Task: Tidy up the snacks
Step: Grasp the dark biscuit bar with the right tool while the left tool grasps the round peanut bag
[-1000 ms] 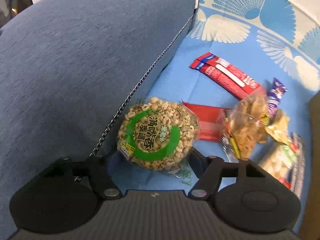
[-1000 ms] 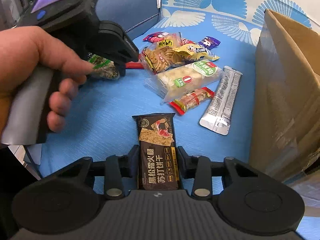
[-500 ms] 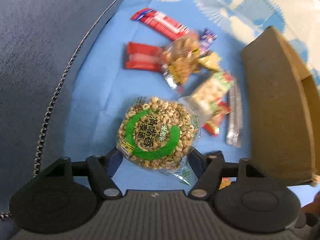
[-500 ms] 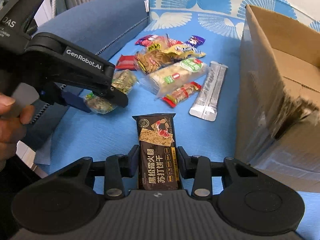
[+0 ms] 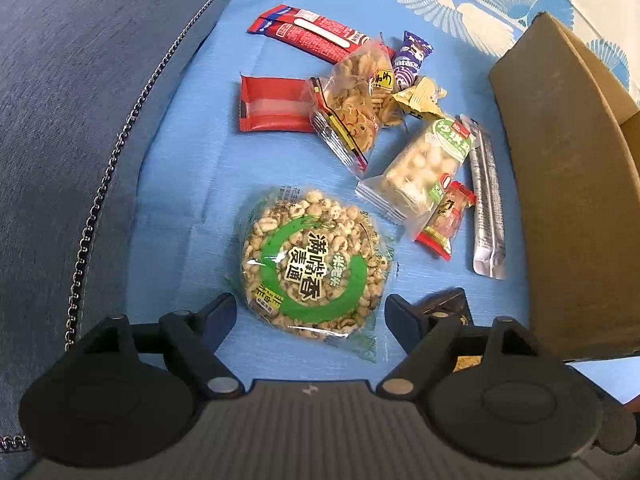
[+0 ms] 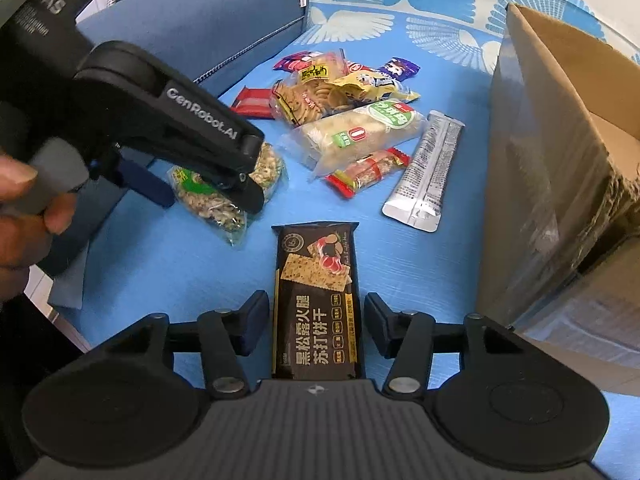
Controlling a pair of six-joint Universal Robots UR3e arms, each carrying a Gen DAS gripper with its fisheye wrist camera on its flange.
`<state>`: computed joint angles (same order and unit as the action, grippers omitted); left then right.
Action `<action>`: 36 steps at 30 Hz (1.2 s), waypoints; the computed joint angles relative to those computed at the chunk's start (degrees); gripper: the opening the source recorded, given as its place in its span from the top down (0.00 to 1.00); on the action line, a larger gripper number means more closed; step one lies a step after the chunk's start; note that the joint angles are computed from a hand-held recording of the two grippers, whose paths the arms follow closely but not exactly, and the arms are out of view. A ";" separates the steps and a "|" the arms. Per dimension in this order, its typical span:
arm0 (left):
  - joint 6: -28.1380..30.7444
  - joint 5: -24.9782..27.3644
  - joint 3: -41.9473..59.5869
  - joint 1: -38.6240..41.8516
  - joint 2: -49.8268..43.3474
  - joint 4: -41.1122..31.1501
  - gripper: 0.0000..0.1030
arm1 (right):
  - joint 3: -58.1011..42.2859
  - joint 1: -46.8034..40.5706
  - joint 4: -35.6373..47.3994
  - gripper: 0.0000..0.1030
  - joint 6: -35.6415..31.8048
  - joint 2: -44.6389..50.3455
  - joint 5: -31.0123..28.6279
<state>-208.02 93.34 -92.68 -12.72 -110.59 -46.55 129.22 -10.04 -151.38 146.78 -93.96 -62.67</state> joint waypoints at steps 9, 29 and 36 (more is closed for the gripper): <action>0.09 0.17 0.48 -0.08 -0.63 0.47 0.17 | 0.30 0.21 -1.16 0.47 -0.02 0.08 -0.48; 1.05 1.71 0.64 -0.93 -1.38 2.51 0.24 | 2.86 -0.94 -4.50 0.60 -1.08 -1.38 0.85; -0.07 2.80 -0.83 -0.65 0.42 4.69 0.26 | 3.82 -2.58 -5.12 0.60 -0.33 -3.86 3.23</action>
<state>-208.09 96.14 -93.51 -13.37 -110.18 -41.86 133.04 -12.62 -156.50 146.45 -97.82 -59.44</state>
